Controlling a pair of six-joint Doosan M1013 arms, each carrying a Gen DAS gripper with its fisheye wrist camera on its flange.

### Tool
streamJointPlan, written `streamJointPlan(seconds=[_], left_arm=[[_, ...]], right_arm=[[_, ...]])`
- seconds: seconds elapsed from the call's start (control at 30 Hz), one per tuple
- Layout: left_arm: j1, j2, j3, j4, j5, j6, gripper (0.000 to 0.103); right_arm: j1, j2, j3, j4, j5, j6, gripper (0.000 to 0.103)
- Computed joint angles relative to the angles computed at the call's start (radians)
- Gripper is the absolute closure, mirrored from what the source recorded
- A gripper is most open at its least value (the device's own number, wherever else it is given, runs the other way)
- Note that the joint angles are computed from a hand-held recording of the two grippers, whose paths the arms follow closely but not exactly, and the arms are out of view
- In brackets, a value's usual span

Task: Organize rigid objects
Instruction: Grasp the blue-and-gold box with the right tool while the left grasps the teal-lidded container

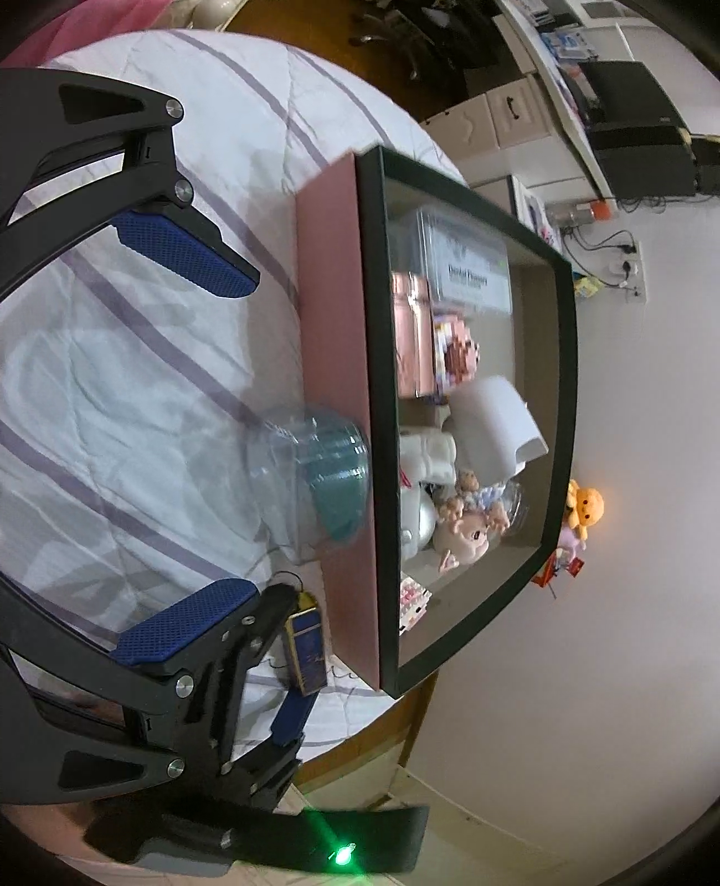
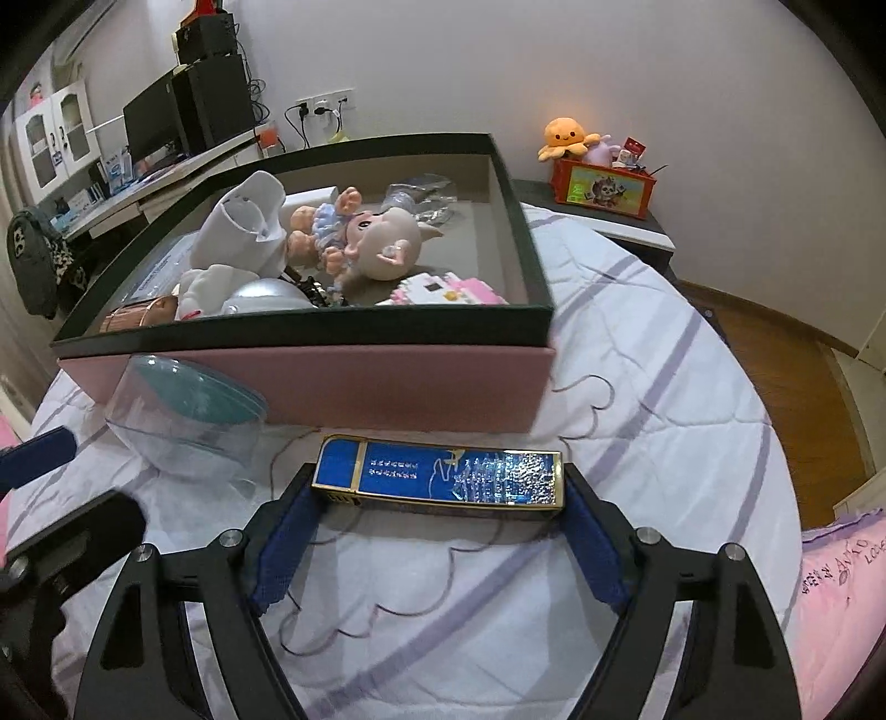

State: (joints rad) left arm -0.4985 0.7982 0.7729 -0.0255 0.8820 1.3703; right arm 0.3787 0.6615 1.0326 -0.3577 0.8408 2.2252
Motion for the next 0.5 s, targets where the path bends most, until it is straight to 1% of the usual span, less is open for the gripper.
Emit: streamJointPlan(seconds=[0.07, 0.2, 0.3, 0.33, 0.37, 0.43, 0.47, 0.5], left_arm=[[-0.001, 0.017, -0.027, -0.013, 0.011, 0.004, 0.000], [-0.003, 0.061, -0.100, -0.027, 0.058, 0.006, 0.000], [-0.008, 0.092, -0.147, -0.006, 0.081, -0.009, 0.000], [-0.008, 0.100, -0.157, -0.005, 0.083, -0.010, 0.003], [-0.005, 0.110, -0.170, -0.013, 0.091, -0.006, 0.011], [-0.001, 0.110, -0.168, -0.031, 0.087, -0.001, 0.021], [0.000, 0.102, -0.154, -0.030, 0.075, 0.002, 0.028], [0.003, 0.094, -0.139, -0.046, 0.064, 0.018, 0.028]], right_arm=[[-0.004, 0.005, -0.010, -0.010, 0.015, -0.004, 0.020], [-0.014, 0.006, -0.011, -0.005, 0.015, -0.016, 0.020], [-0.016, 0.006, -0.009, 0.003, 0.011, -0.021, 0.020], [-0.016, 0.007, -0.011, 0.004, 0.011, -0.025, 0.020], [-0.017, 0.007, -0.010, 0.006, 0.009, -0.026, 0.020], [-0.017, 0.005, -0.008, 0.010, 0.004, -0.030, 0.020], [-0.018, 0.004, -0.007, 0.012, 0.003, -0.032, 0.020], [-0.017, 0.004, -0.007, 0.012, 0.003, -0.034, 0.020]])
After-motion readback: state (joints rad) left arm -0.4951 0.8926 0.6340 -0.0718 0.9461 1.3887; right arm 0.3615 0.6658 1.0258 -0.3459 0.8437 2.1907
